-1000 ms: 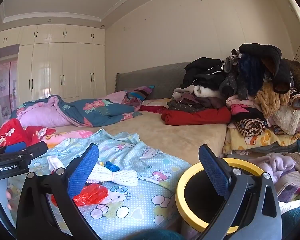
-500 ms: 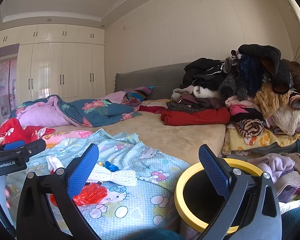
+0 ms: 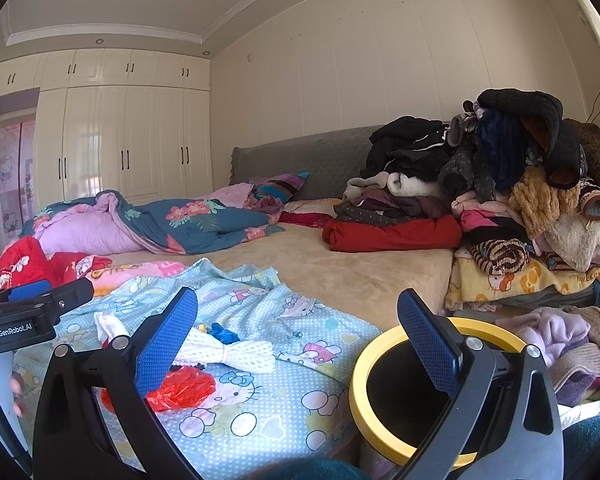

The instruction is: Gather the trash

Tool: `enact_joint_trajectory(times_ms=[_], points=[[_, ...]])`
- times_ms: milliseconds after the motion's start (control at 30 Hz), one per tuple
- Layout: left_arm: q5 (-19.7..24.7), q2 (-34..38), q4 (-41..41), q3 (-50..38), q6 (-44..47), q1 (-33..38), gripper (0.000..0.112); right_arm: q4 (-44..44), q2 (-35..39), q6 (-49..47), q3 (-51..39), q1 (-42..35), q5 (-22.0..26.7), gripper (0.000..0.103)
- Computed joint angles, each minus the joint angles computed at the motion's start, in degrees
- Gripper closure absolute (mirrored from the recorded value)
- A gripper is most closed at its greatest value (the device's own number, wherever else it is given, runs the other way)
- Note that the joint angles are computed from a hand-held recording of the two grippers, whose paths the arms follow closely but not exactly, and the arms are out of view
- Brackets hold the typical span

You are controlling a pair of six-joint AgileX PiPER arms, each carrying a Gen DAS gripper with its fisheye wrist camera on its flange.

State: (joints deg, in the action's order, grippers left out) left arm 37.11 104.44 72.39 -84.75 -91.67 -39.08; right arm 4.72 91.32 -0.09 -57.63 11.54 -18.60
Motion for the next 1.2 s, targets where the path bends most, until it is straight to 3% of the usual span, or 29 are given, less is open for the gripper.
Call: enact_joint_trajectory(times_ms=[833,1200], points=[[0.32,-0.30,-0.93,-0.51,1.24,0.29,0.020,0.08,0.64,-0.17,-0.98,0.67,1.24,0.006],[1.45,-1.30,1.39,0.74,-2.25,2.67,0.020,-22.33,2.85,19.05,-5.86,1.78,5.32,0.006]])
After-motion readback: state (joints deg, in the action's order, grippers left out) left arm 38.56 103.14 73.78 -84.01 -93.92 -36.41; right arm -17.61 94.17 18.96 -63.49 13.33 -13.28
